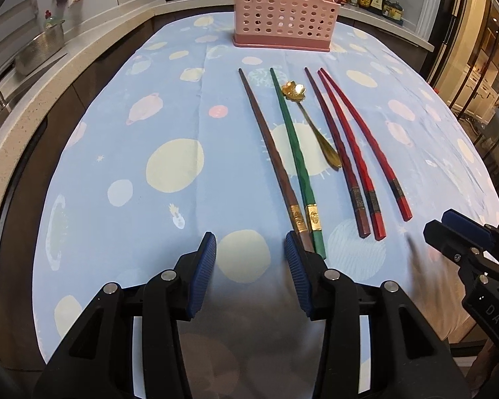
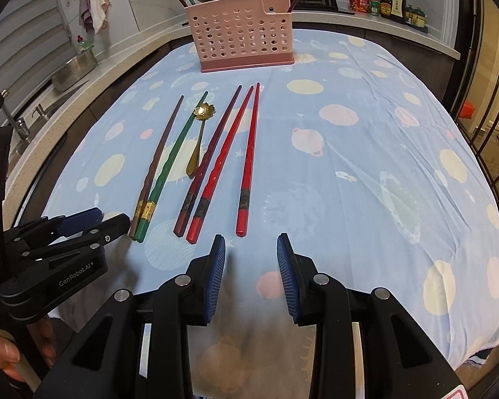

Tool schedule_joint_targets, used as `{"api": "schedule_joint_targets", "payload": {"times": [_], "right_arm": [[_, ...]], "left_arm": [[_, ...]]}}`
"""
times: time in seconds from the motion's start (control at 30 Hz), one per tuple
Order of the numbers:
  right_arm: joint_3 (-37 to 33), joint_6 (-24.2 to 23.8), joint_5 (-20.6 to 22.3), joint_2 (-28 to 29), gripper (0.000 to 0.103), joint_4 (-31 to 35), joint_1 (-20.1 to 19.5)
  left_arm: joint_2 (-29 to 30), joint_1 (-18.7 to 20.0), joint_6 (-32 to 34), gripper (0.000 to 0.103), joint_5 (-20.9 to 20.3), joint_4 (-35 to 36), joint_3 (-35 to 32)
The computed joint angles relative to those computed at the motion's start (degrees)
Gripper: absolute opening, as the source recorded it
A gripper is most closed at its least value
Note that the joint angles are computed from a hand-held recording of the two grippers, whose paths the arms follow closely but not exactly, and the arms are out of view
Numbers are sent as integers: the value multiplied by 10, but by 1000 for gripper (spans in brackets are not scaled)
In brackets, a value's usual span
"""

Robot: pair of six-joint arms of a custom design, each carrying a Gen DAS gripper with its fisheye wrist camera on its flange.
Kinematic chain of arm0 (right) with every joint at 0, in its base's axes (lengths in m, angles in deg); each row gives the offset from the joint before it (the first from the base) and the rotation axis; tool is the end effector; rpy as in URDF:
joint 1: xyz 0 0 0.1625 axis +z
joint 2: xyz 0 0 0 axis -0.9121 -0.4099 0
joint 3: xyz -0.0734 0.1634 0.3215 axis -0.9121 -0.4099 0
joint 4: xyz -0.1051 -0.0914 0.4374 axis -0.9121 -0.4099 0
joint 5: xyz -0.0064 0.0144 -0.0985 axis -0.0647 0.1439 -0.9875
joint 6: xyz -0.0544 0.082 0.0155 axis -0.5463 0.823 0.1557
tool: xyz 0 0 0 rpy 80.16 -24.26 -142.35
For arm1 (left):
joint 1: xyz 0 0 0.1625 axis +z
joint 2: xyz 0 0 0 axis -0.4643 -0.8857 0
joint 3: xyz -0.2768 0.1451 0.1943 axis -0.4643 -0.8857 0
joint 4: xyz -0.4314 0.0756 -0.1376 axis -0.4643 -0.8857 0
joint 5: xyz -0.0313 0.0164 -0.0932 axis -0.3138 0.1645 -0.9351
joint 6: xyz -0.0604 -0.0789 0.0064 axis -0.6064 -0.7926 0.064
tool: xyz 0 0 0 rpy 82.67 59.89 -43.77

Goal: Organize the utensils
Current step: 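Withdraw both open tools from the holder back over the remaining utensils, then grasp the dark brown chopstick with the left tool while the right tool grasps a red chopstick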

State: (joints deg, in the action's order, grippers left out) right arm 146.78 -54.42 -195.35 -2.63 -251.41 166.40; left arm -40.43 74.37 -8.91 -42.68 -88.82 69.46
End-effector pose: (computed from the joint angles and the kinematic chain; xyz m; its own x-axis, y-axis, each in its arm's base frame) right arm 0.1974 -0.5558 0.1240 -0.7379 -0.4059 0.5392 -0.5858 0.7820 -0.2130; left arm -0.1842 -0.5127 0.1216 -0.7012 -0.2291 -0.6752 0.2278 0.8254 -0.5166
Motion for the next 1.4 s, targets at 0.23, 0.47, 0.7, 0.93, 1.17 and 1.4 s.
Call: {"api": "schedule_joint_targets", "payload": {"times": [0.23,0.47,0.7,0.93,1.17,1.4], "right_arm": [[-7,0,-2,8,32,-2,0],[-23,-4,-5,27,32,-9,1],[-46,-13,-9,57,32,-16,5],[-54,-15,-12,70,31,-17,2],[-57,-14,-10,72,30,-18,1],[-59,-17,-11,75,21,-24,0]], "left_arm": [[-3,0,-1,42,7,2,4],[-15,-2,11,42,-5,-27,13],[-4,0,40,42,-19,-67,7],[10,9,53,42,-22,-81,-3],[29,13,67,42,-23,-86,-19],[36,11,72,40,-8,-82,-19]]}}
